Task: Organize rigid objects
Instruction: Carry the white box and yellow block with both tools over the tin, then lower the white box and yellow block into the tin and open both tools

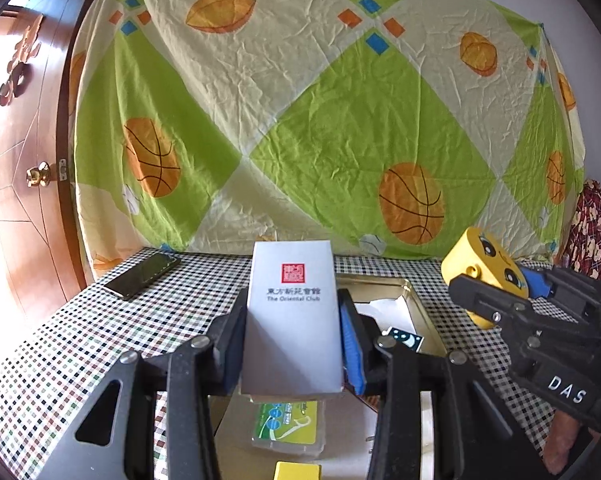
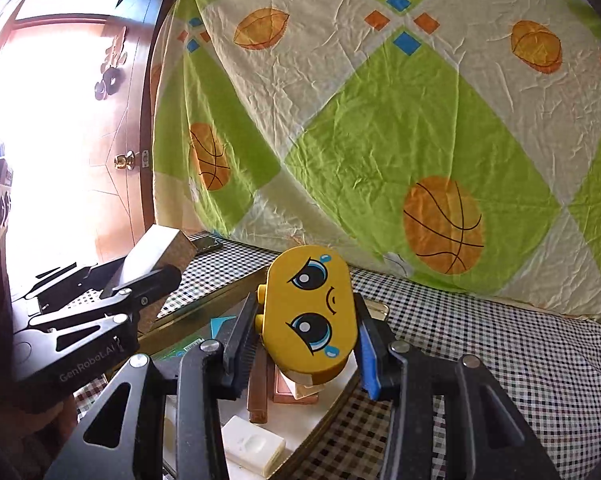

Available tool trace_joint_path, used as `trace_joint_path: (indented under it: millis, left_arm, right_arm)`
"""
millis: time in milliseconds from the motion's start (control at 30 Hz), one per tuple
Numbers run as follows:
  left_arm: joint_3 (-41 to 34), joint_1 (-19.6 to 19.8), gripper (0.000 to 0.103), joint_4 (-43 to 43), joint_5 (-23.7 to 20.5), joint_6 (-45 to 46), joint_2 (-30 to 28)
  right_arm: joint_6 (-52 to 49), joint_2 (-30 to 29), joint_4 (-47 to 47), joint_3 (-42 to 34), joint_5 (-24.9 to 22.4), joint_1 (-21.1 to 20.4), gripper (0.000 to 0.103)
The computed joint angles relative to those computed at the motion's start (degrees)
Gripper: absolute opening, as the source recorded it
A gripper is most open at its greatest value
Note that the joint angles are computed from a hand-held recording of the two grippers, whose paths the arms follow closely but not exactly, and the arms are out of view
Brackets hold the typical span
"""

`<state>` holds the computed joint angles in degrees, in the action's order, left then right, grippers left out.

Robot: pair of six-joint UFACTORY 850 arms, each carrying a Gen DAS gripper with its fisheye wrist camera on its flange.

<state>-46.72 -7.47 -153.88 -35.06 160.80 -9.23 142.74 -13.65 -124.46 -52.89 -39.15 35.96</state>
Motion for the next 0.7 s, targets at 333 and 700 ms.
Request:
trace_joint_path:
  millis: [333, 700]
  left_arm:
    - [-4.5, 0.0, 0.040, 4.7, 6.1, -2.1, -3.2]
    - [-6.9, -0.8, 0.041, 6.1, 9.5, -1.6, -5.0]
  right_arm:
    - [-2.2, -3.8, 2.8, -5.6, 9.3, -3.2, 0.045]
    - [-10.9, -6.6, 10.3, -8.8, 14.0, -4.0, 0.045]
